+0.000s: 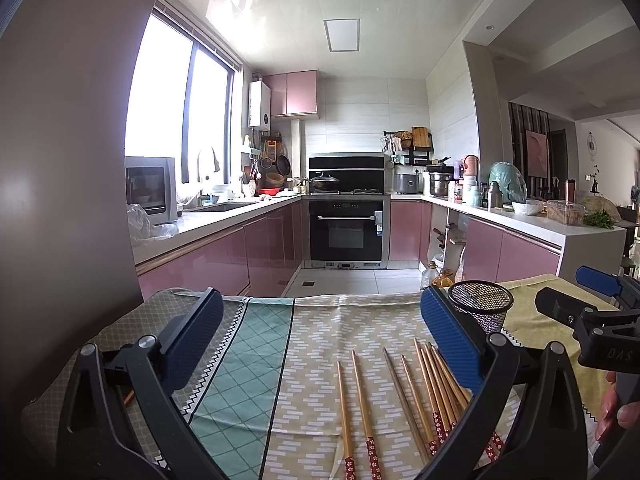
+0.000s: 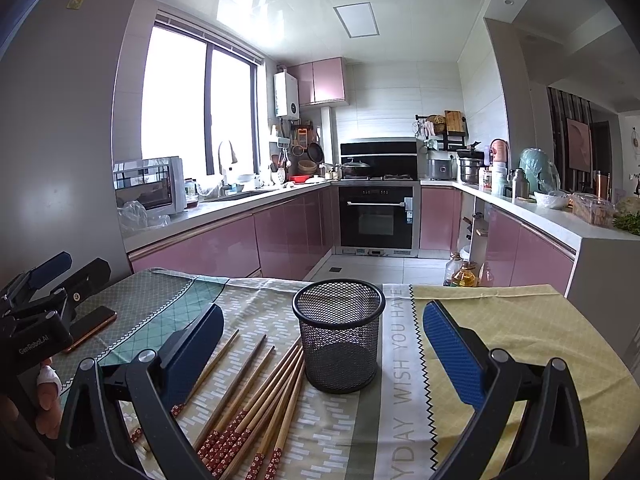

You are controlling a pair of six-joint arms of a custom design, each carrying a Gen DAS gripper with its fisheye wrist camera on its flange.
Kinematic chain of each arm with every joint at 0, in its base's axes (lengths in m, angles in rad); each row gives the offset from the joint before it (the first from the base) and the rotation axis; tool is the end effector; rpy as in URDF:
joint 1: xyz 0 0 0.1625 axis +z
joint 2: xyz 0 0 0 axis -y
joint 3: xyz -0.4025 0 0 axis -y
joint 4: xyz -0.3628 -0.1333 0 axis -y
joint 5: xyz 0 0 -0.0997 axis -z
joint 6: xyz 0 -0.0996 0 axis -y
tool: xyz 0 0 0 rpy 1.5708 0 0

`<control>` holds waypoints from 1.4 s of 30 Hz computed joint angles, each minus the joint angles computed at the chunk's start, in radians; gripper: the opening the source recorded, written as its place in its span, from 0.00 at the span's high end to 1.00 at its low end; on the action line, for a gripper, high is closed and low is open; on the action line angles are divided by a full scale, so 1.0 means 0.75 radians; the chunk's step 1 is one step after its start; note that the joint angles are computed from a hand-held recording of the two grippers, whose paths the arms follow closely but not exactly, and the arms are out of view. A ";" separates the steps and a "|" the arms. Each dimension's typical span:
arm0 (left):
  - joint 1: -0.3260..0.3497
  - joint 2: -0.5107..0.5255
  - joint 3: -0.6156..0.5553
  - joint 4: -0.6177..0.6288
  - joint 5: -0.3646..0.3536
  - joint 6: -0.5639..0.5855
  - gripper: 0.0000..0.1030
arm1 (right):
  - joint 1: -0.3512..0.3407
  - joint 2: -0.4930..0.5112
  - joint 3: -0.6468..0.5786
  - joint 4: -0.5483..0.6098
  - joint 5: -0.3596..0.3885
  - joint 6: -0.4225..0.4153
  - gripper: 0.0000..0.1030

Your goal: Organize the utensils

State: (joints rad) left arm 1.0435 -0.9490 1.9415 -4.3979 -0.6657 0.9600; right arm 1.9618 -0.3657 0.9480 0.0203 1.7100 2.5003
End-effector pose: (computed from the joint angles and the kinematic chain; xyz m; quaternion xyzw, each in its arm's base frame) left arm -0.0517 -0.5093 0.2981 0.1146 0.6374 -0.6403 0.4129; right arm 0.3786 -0.6050 -0.0311 0.4076 -0.7839 0.4530 0.1190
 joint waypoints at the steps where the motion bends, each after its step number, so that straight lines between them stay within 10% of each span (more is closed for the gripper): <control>1: 0.000 0.000 0.000 0.002 0.000 -0.001 0.06 | 0.000 0.002 -0.005 0.004 0.000 0.001 0.06; 42: -0.002 0.003 0.000 -0.002 0.003 0.002 0.06 | -0.001 -0.005 0.017 -0.011 -0.012 0.003 0.06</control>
